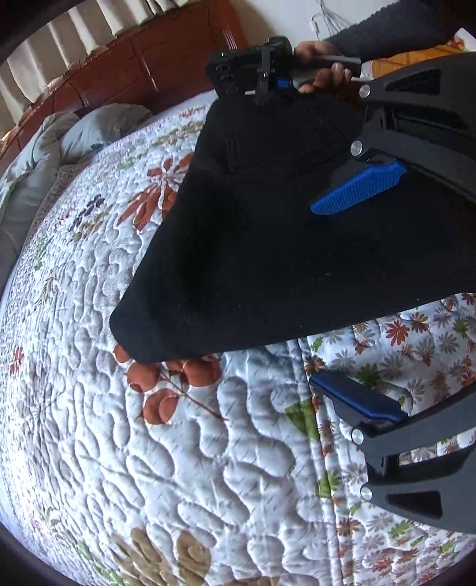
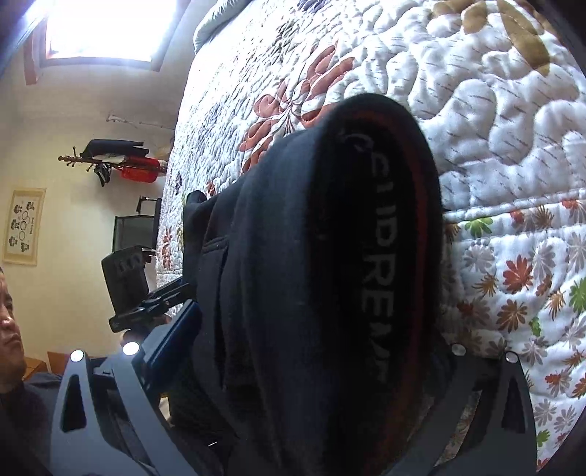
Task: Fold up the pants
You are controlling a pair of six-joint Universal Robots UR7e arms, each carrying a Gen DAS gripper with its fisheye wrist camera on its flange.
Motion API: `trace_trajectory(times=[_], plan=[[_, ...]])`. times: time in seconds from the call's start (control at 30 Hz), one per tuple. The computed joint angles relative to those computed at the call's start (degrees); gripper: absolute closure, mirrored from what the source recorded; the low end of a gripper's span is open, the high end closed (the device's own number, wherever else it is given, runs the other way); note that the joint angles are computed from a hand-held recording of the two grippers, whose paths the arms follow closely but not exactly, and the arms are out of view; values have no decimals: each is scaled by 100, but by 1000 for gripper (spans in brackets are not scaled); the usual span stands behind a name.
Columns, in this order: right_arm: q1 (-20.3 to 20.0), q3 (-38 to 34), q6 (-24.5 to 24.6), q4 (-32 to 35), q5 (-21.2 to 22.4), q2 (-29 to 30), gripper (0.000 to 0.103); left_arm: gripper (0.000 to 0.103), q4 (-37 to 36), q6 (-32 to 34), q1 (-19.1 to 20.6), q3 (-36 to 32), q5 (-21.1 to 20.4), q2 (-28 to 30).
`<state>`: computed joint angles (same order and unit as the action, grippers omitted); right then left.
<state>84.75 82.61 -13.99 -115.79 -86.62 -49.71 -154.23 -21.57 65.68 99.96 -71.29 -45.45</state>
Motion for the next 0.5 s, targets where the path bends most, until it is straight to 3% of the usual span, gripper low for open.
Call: trace_trajectory(times=[0.17,0.27,0.47,0.5], plan=[[-9,-40,5,44,49,29,2,15,-815,-431,648,232,-1584,-192],[-58,-108,-39,126,100,58,2,15,-772,-504,855,130,-2133,-173],[-53,-138,-36,83,48,94,2,18,-372,-407,740,-171,-2449,69],[-44,-132,-19,63,45,89,2,19,-306,-373,651,-181,-2241,77]])
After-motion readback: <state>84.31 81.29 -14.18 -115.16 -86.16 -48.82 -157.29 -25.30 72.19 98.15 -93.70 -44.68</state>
